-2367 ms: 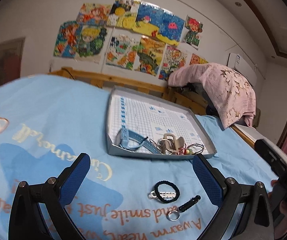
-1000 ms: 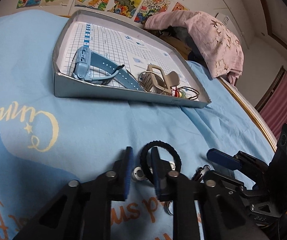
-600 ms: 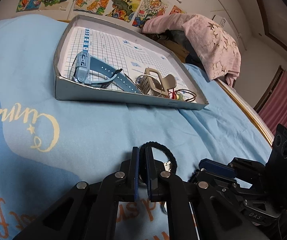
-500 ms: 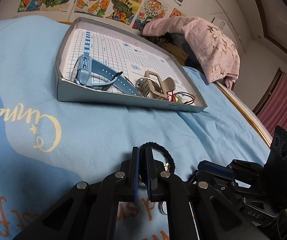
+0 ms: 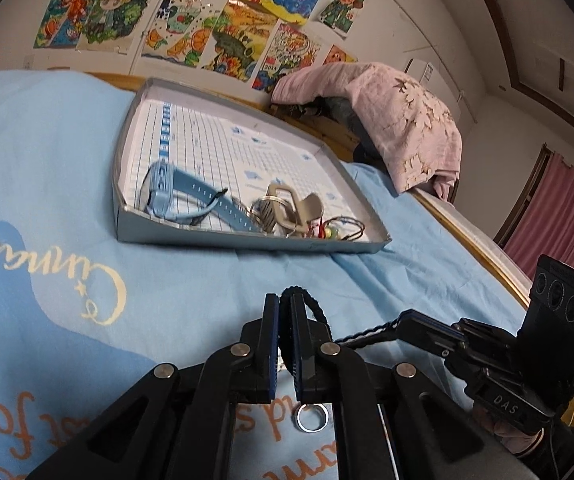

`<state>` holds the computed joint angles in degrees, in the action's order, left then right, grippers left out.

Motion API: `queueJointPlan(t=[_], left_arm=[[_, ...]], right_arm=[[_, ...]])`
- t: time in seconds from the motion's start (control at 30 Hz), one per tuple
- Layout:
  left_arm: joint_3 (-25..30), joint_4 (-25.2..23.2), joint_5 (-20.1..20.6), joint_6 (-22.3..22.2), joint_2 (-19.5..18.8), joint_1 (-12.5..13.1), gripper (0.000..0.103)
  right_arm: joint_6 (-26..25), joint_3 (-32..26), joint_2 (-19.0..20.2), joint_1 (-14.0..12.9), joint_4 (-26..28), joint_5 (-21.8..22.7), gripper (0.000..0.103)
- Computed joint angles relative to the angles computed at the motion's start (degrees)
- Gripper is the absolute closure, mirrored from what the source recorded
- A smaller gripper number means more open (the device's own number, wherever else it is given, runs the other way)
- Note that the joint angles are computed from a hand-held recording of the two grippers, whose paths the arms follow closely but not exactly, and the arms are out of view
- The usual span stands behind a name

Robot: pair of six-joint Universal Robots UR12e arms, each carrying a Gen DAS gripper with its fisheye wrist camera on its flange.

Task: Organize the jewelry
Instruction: 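Close the left tool on the black hair tie while the right tool grasps the black beaded cord, then carry the hair tie and beaded cord into the grey tray and open both tools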

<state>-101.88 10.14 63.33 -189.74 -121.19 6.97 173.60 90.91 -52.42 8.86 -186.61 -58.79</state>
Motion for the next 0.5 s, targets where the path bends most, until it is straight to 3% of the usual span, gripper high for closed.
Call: queueJointPlan(t=[0.27, 0.5], left_arm=[[2.2, 2.1, 2.2, -1.9, -0.1, -0.4, 0.098], [7.6, 2.7, 7.9, -2.8, -2.4, -1.9, 0.098]], right_arm=[[2.2, -2.4, 0.9, 0.1, -5.4, -3.4, 0.101], [3.7, -7.9, 3.2, 0.7, -6.8, -8.6, 0.101]])
